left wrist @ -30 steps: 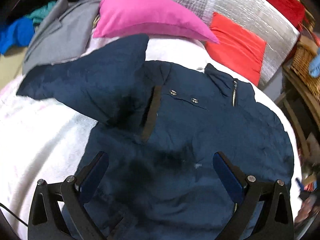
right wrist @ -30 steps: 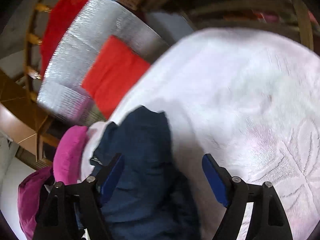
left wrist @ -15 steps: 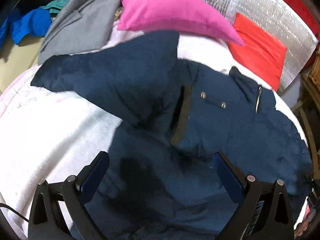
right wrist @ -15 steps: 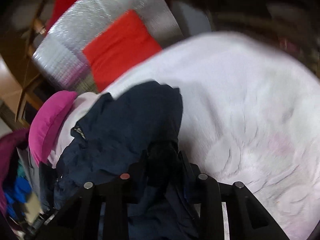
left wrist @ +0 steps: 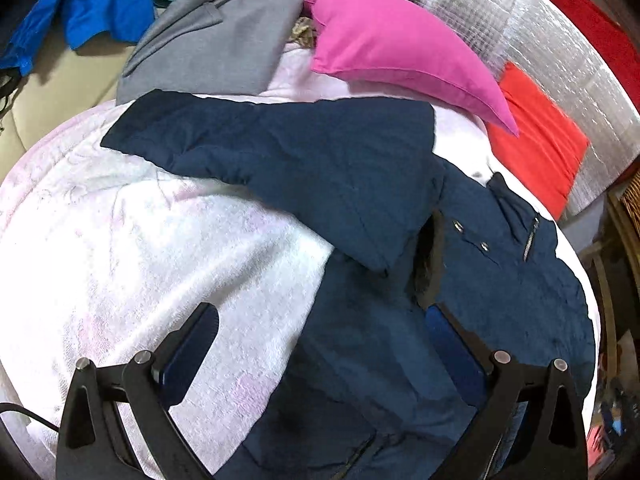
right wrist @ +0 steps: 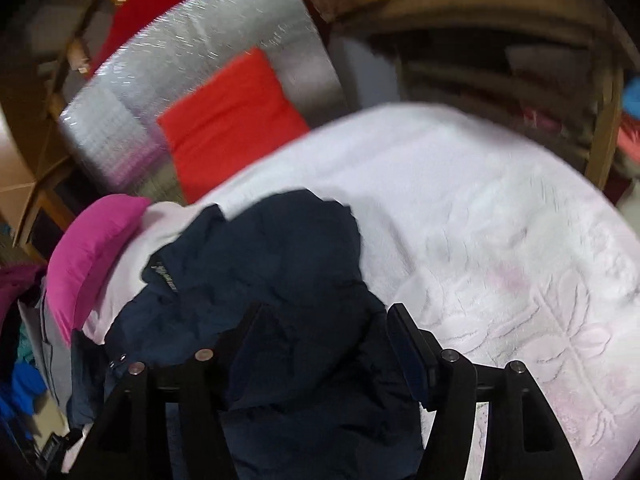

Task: Fold large clothes

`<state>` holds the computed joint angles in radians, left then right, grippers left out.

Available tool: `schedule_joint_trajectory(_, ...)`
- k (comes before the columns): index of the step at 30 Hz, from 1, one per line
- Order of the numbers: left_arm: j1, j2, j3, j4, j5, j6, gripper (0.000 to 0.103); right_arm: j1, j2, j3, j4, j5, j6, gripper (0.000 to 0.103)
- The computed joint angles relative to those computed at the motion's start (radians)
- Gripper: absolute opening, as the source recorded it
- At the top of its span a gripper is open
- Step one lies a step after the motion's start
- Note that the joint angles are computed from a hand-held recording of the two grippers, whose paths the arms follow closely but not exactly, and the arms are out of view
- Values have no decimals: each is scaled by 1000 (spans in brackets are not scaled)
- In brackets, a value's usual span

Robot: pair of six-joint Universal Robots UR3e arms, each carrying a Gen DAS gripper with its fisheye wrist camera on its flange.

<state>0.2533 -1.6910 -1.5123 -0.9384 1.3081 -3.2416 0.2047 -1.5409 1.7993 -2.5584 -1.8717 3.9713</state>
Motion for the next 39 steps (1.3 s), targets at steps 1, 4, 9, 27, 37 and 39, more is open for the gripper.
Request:
schedule_joint_trajectory(1, -18, -15, 15, 4, 8, -7, 103, 32, 17, -13, -33, -18, -22, 66)
schedule_joint_trajectory(4, -76, -11, 8, 45, 30, 6, 103, 49, 59, -50, -88, 61, -90, 45)
schedule_joint_trajectory(9, -186, -47, 17, 161, 77, 56, 103, 32, 149, -91, -119, 204, -105, 33)
schedule_joint_trajectory(27, -236, -316, 284, -27, 63, -42, 103, -273, 309, 340, -816, 863, 318, 61)
schedule_joint_trajectory(37, -375, -335, 325, -69, 314, 42, 103, -287, 302, 380, -866, 892, 313, 65)
schedule_joint_trajectory(39, -393, -305, 289, -49, 350, 56, 103, -274, 256, 363, -757, 879, 248, 65)
